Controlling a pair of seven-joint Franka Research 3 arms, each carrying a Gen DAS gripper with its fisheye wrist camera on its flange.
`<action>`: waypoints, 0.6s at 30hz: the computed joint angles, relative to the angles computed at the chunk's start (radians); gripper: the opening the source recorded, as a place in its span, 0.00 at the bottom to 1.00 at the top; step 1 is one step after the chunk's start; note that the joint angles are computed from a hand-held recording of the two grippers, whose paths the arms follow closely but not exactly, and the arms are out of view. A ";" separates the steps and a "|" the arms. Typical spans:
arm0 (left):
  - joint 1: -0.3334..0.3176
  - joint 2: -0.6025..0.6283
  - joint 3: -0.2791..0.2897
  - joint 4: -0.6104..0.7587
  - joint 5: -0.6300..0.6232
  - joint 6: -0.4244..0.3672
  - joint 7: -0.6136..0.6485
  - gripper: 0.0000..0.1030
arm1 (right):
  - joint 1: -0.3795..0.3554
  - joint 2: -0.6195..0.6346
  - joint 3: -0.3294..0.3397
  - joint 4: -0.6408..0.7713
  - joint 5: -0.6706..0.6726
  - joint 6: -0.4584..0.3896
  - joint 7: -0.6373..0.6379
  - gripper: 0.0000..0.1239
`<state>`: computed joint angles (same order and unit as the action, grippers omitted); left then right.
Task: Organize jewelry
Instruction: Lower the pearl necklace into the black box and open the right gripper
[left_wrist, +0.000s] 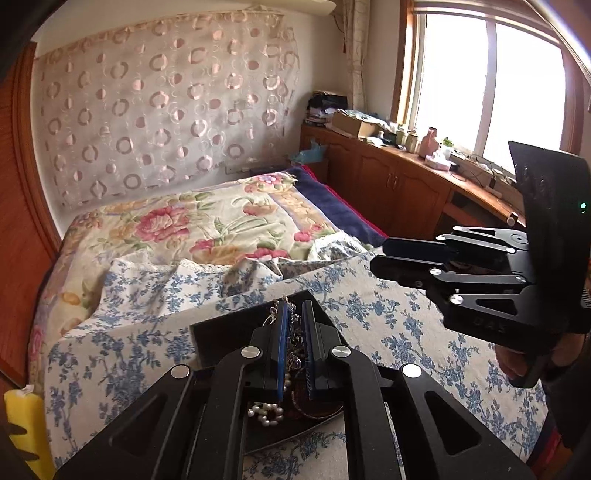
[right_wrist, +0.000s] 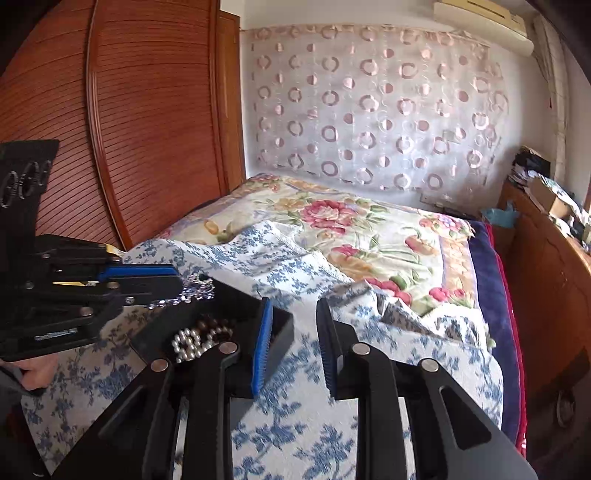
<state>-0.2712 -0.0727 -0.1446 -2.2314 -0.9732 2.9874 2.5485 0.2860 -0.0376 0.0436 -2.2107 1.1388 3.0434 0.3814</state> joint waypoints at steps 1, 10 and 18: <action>-0.001 0.008 -0.003 0.002 0.007 0.004 -0.006 0.07 | -0.001 -0.008 -0.003 -0.011 0.018 -0.001 -0.014 0.22; 0.042 0.067 -0.045 0.006 0.145 0.021 -0.148 0.07 | 0.006 -0.058 -0.023 -0.084 0.101 0.005 -0.078 0.22; 0.024 -0.007 -0.026 -0.038 0.052 0.028 -0.085 0.10 | 0.031 -0.105 -0.039 -0.146 0.148 0.017 -0.105 0.22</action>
<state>-0.2468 -0.0799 -0.1705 -2.2692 -0.9211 3.0155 2.4636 0.3174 -0.1423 0.0049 -2.3563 1.2863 3.0601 0.2765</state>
